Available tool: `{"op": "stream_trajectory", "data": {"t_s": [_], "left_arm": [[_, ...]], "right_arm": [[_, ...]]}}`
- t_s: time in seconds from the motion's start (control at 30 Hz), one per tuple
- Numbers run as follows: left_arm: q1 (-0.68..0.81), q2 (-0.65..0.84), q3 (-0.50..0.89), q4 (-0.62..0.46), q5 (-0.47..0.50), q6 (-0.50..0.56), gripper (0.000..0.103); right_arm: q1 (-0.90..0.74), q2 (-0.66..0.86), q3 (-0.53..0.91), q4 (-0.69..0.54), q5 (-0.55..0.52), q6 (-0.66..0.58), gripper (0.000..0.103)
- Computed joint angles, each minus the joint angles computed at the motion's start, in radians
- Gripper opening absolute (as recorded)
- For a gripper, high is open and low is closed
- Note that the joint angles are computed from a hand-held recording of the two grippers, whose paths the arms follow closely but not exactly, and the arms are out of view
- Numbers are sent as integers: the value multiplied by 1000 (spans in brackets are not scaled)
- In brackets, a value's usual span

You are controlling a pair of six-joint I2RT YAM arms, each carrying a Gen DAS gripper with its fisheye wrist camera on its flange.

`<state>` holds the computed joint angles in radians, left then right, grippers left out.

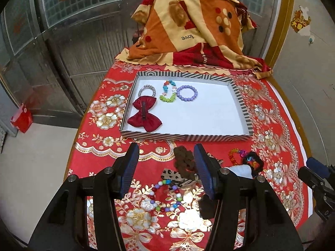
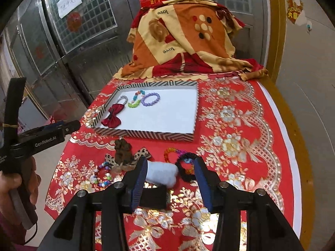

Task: Organize jewelry
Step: 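Withdraw both tools from the tray back toward the jewelry pile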

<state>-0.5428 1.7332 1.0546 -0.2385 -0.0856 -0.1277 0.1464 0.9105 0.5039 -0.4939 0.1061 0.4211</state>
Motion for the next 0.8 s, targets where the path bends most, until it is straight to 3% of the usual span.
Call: {"op": "stream_trajectory", "data": {"t_s": [0.4,0.8], "left_arm": [[-31,-12,-17,-2,-18,-14,54],[-29,24,-3,-22,-11,-24,54]], "right_arm": [[1,-3,13,-34,23,17,49],[-57,7,-3,-32,-39,-18,54]]}}
